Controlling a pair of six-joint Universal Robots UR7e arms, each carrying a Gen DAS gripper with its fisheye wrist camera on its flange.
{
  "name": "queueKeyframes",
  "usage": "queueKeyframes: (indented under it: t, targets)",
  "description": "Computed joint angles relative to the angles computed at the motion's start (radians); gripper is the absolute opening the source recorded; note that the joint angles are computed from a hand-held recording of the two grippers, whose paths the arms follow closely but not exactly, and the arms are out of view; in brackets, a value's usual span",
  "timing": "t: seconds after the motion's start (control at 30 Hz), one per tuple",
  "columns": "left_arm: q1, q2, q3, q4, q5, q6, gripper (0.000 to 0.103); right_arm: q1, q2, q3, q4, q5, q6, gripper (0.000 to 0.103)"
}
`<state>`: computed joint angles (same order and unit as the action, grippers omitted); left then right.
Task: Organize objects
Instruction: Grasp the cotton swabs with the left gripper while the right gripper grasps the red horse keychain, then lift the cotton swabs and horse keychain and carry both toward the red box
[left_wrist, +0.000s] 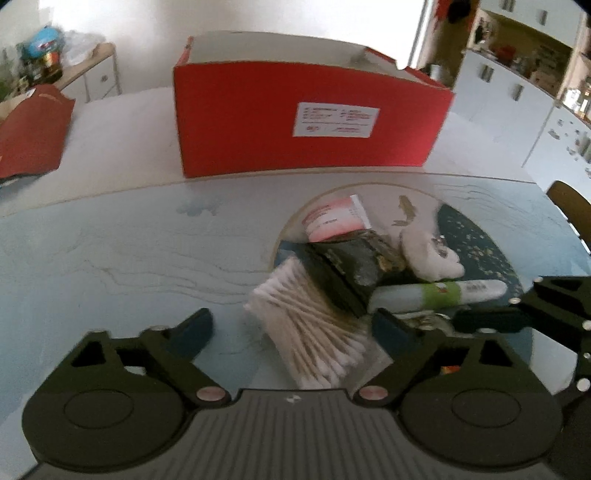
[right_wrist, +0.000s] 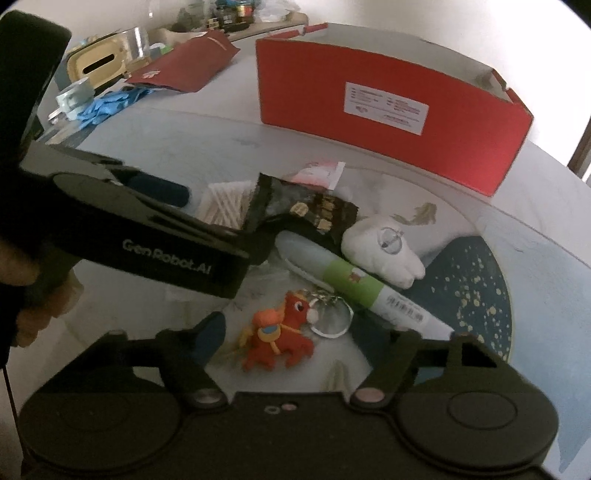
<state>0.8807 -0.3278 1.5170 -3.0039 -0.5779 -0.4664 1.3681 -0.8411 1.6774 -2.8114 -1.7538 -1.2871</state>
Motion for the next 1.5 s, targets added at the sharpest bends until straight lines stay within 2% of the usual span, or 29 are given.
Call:
queueKeyframes:
  t: [0.07,0.17,0.23,0.47,0.63,0.83,0.9,1.0,1.23,1.5]
  targets:
    - [-0.002,-0.002,0.006,-0.027,-0.020,0.029,0.069,0.001,-0.001,-0.001,0.006,0.002,-0.004,0.056]
    - [-0.004,-0.003,0.013,-0.038,-0.026,0.031,0.062,0.003,-0.004,0.001,0.005,0.000,-0.012,0.042]
    - [-0.006,-0.008,0.022,-0.046,-0.036,0.032,0.054,0.002,-0.008,0.007,-0.001,-0.001,-0.023,0.039]
    - [-0.024,-0.020,0.062,-0.075,-0.025,0.027,0.036,-0.010,-0.031,0.031,-0.030,0.001,-0.050,0.038]
    - [-0.045,-0.040,0.120,-0.098,-0.013,-0.006,0.033,-0.024,-0.066,0.043,-0.002,0.010,-0.031,0.038]
    - [-0.076,-0.063,0.179,-0.117,-0.009,-0.109,0.029,-0.030,-0.108,0.059,0.030,0.030,0.016,0.038]
    - [-0.090,-0.068,0.195,-0.136,-0.013,-0.124,0.019,-0.031,-0.125,0.064,0.044,0.047,0.023,0.038]
    - [-0.105,-0.078,0.215,-0.151,-0.028,-0.154,0.014,-0.033,-0.150,0.071,0.063,0.067,0.033,0.038]
    - [-0.132,-0.072,0.219,-0.150,-0.033,-0.173,0.010,-0.041,-0.193,0.079,0.101,0.082,0.052,0.038]
    - [-0.155,-0.066,0.201,-0.196,-0.049,-0.127,0.010,-0.043,-0.231,0.063,0.139,0.120,0.086,0.038]
